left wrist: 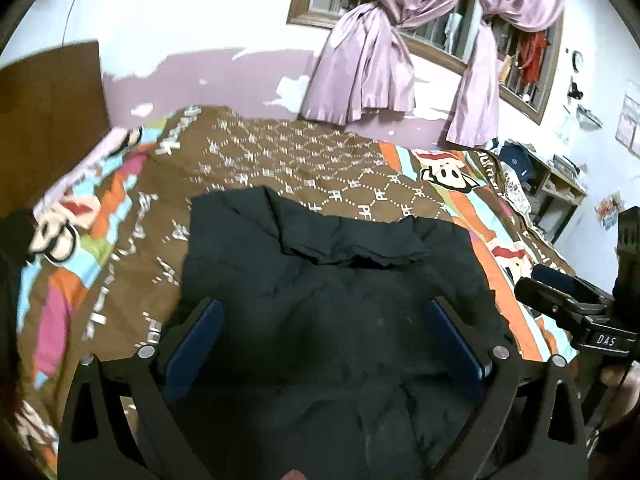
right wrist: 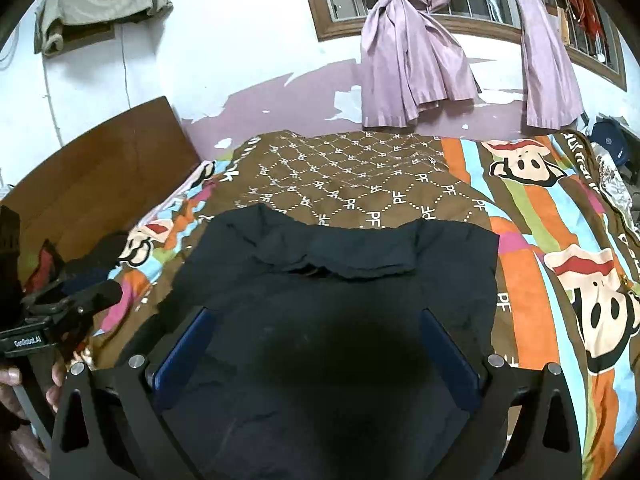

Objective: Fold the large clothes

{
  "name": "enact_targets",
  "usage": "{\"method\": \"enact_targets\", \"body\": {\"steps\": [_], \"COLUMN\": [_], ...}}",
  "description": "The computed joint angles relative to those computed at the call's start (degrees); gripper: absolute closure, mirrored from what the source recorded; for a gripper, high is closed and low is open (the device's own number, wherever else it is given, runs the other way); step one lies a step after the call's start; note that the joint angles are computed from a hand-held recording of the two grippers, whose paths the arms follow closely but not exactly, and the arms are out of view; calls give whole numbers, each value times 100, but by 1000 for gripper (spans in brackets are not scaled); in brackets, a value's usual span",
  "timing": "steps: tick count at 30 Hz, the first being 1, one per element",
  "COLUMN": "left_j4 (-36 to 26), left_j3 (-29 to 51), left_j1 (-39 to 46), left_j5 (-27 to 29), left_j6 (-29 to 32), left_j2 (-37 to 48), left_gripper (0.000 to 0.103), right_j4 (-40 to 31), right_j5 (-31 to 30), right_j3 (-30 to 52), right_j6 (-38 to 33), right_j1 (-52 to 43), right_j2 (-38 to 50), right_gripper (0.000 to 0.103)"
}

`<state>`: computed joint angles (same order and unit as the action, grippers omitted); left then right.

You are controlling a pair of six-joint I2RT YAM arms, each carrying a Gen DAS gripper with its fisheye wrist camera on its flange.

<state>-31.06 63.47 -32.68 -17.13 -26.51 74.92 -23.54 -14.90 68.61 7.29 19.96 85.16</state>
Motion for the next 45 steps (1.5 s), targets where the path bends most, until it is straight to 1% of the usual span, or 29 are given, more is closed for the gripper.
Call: {"method": "enact_targets", "body": {"steps": [2, 7, 12, 15, 19, 23, 25, 30, 34, 36, 40, 41, 45], "left_j4": [-327, -1155, -2218, -2644, -3052, -3443, -3564, -4168, -4611, -4720, -4769, -4692, -4582], "left_j3": [79, 289, 879, 1103, 1079, 867, 770, 696, 464, 261, -218, -315, -656], "left_j1": [-212, -619, -1113, -1501, -2314, -3266, -3603, -4541, -5104, -5331, -5729, -5778, -6149], "left_j5": [-269, -622, -945, -1241, -1738, -2230, -2374, -2998, -3248, -3288, -3229, -3163, -3045], "left_j6": [-2, -176, -548, -872, -1473, -2295, -2572, -3617, -4317, -4598, -5065, -5071, -5352], "left_j2": [-210, -602, -756, -842, -1037, -1217, -1323, -1266, -1232, -1269, -1284, -1269, -1118], "left_gripper": [4, 4, 4, 3, 3, 3, 4, 3, 3, 3, 3, 3, 3], "right_j4": [-83, -406, -876, -1187, -1581, -1879, -2033, -2316, -2471, -2603, -2743, -2782, -2848], "right_j5": [-8, 72, 236, 297, 423, 589, 706, 1113, 1628, 1970, 2448, 2602, 2833], "right_j3": [-130, -345, -459, -512, -593, -711, -790, -993, -1244, -1432, -1854, -2000, -2511], "right_j6": [67, 183, 318, 414, 502, 582, 674, 873, 977, 1075, 1264, 1354, 1659], "right_j1": [47, 159, 283, 372, 541, 759, 927, 1430, 1960, 2337, 2916, 3115, 3511], "right_j2": [-298, -979, -1677, -2106, -2701, -3162, -3398, -3926, -4338, -4565, -4905, -4991, -5309], "right_gripper": [0, 0, 0, 0, 0, 0, 0, 0, 0, 0, 0, 0, 0]}}
